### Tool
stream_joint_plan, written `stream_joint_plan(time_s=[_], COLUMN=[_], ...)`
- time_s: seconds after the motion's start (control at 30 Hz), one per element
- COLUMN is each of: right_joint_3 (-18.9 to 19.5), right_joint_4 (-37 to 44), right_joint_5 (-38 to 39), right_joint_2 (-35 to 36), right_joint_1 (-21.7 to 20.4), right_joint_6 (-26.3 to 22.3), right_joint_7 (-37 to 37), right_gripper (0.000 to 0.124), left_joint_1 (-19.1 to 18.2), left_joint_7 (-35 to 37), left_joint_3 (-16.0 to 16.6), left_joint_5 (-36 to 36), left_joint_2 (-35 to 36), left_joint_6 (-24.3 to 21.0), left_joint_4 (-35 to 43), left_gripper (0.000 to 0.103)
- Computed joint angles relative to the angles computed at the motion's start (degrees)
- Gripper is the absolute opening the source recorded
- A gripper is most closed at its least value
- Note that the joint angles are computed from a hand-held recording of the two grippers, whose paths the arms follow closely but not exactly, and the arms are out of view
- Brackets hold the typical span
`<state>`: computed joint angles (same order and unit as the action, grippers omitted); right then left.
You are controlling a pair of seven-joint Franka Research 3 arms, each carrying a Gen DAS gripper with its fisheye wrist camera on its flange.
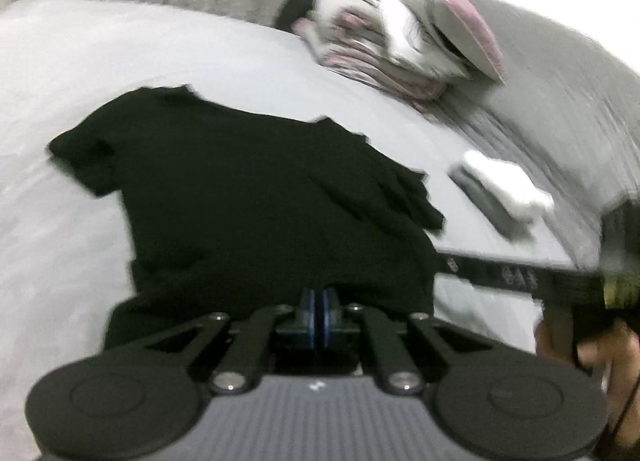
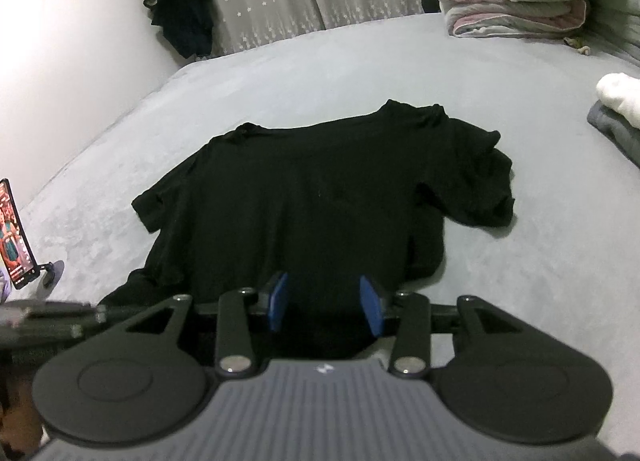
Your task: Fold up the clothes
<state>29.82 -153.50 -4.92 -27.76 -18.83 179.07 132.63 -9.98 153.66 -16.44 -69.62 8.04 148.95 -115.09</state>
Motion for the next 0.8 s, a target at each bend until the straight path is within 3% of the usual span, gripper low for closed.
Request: stream_joint_plan(time_s=[0.23, 0.47, 0.6, 0.73, 0.8], right_joint_3=[-4.0, -15.8, -13.2, -16.5, -15.3], right_joint_4=[0.4, 1.3, 2.1, 2.4, 2.7], right_joint_5=[1.8, 9.2, 9.2, 12.2, 13.4], right_joint_2=[2.5, 7.4, 8.8, 10.6, 11.5], right_joint_1=[4.5, 18.6, 16.9, 21.3, 20.6], right_joint_6=[0.7, 1.6, 3.0, 6.2, 7.3], right_joint_7=[-1.6, -8.4, -9.6, -13.0, -14.1], right_gripper=[0.044, 0.044, 0.044, 0.044, 0.044], left_joint_1=[1.1, 3.2, 3.8, 3.7, 3.4], left_joint_7=[-13.3, -18.0, -16.4, -13.5, -11.9], left_joint_3=[0.0, -2.1, -2.7, -2.8, -2.7], left_joint_5=[3.2, 5.4, 5.6, 6.1, 6.4], left_joint_2=[4.7, 6.3, 5.7, 4.7, 4.2], left_joint_6=[2.3, 3.5, 2.8, 2.1, 1.9], left_joint_4=[4.3, 5.0, 4.3, 3.2, 2.6], left_gripper=[0.004, 0.004, 0.004, 0.004, 0.004])
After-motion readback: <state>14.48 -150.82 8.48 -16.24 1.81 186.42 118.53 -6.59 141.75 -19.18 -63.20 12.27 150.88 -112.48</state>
